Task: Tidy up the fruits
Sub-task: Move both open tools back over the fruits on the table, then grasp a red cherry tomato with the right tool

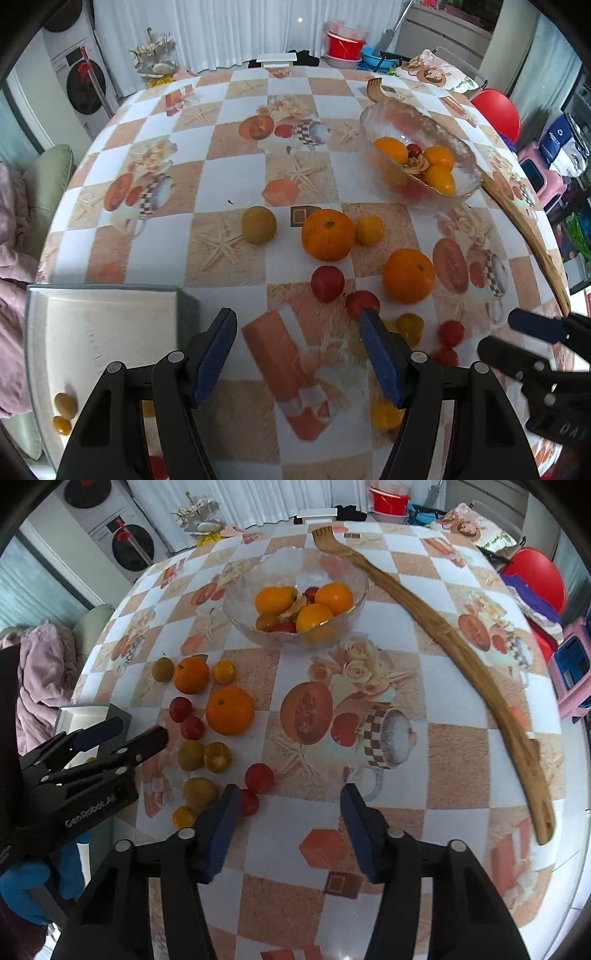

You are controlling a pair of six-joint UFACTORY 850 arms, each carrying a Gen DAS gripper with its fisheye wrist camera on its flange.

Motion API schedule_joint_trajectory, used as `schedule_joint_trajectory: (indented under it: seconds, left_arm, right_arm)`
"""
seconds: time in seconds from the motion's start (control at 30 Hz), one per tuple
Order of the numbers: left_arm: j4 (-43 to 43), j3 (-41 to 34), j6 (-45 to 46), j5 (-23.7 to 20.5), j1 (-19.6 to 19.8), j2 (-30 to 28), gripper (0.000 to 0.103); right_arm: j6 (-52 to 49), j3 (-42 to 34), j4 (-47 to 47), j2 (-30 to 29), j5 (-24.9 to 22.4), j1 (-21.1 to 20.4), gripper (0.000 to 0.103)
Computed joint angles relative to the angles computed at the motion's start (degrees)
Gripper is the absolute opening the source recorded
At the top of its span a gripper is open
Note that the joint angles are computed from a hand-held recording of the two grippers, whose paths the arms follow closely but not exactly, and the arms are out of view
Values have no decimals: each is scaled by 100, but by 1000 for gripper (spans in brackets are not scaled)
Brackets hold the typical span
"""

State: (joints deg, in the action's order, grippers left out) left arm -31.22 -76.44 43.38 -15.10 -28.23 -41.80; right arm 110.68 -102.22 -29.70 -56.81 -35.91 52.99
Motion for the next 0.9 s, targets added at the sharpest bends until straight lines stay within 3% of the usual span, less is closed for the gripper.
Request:
schedule_joint_trajectory:
  seconds: [0.47, 0.8, 0.9]
  left_arm:
    - [-587, -553, 269, -278, -20, -413, 70]
    - [194, -267, 90, -124, 85, -195, 70]
    - [123, -87, 471, -20, 68, -91, 70]
  right_arm:
    - [-163, -154, 80, -264, 522, -149, 47]
    - [-190, -116, 47, -254, 761, -133, 42]
    - [-112, -22, 8, -197, 814, -109, 43]
